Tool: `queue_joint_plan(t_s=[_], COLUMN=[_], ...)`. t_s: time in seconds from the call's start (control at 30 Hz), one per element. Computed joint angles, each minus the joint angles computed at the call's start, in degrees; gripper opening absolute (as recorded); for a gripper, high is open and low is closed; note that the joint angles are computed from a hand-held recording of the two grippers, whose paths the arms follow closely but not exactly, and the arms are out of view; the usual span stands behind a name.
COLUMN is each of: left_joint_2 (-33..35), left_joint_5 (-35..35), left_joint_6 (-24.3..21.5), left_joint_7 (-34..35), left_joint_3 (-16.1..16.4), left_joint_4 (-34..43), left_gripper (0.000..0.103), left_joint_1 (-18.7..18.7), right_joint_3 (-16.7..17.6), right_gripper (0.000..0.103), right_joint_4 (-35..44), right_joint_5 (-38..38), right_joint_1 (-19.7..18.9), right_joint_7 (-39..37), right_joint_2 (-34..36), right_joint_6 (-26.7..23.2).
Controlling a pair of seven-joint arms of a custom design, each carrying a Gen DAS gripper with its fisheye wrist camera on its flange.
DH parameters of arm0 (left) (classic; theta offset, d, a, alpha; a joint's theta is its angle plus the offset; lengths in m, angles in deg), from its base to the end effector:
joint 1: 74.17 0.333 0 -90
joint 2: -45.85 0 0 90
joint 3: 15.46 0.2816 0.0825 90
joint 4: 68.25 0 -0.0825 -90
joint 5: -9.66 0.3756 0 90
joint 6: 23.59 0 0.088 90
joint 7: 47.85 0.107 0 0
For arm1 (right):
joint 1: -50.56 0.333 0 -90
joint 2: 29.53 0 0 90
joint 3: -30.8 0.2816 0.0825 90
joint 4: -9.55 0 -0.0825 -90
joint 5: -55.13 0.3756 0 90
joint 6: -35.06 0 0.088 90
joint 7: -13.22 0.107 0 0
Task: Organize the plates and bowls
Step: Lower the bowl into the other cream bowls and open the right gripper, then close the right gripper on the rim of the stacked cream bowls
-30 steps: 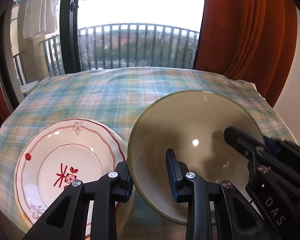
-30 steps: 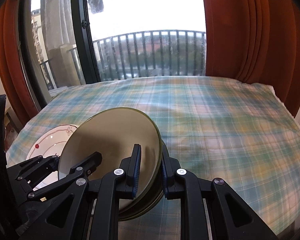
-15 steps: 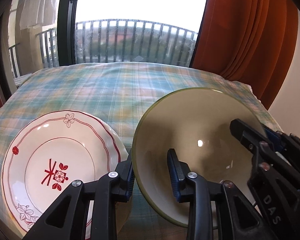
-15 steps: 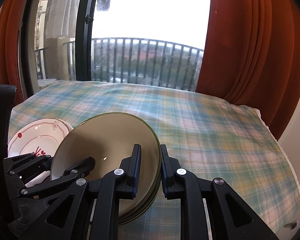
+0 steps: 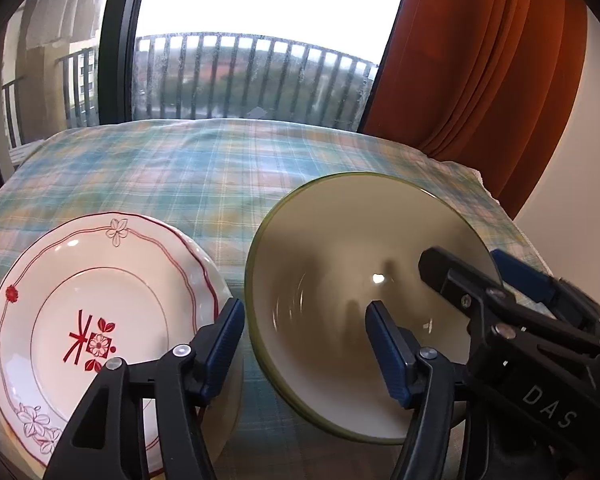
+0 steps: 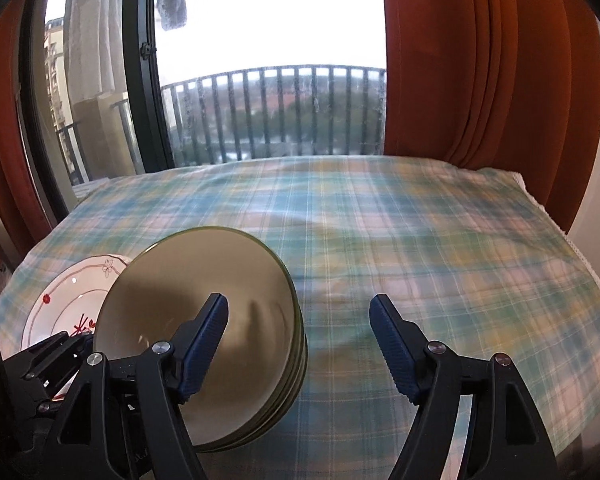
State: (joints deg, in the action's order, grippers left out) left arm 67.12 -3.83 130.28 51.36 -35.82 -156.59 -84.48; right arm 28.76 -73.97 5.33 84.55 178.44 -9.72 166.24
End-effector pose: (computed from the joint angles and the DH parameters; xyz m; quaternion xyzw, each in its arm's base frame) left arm 0.6198 -0.3141 0.5135 -0.4853 0.7746 -0.3938 0.0966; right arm 0.5903 0.3521 0.5183 -0.5272 0.7286 -0.3427 0.2718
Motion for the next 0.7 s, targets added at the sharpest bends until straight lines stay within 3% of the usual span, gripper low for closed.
queue_joint_plan(t_s=[0.17, 0.37, 0.63, 0.7], left_joint_2=[1.3, 2.3, 5.7, 6.6], left_joint_5=[1.1, 2.4, 4.2, 5.8], left_joint_6=[-3.2, -6.0, -13.2, -16.0], left_joint_7=[-0.4, -2.7, -6.6, -7.8], left_joint_3=[0.3, 1.1, 1.8, 2.6], left_joint_4=[2.8, 5.2, 11.6, 13.7], left_gripper=[0.071, 0.072, 0.073, 0.071], left_joint_1=[-0.5, -1.5, -2.8, -3.6], right_joint_3=[1.2, 0.9, 0.3, 0.5], right_gripper=[0.076, 0.076, 0.076, 0.071], right_joint_4=[0.7, 1.2, 1.9, 2.1], right_joint_5=[10.3, 19.0, 23.0, 24.6], right_joint_1=[-3.0, -4.0, -4.5, -5.0], right_joint_7=[-2.5, -3.8, -4.9, -5.9], right_joint_2=[0.7, 1.3, 1.6, 1.9], right_joint_6=[2.4, 2.7, 2.7, 3.0])
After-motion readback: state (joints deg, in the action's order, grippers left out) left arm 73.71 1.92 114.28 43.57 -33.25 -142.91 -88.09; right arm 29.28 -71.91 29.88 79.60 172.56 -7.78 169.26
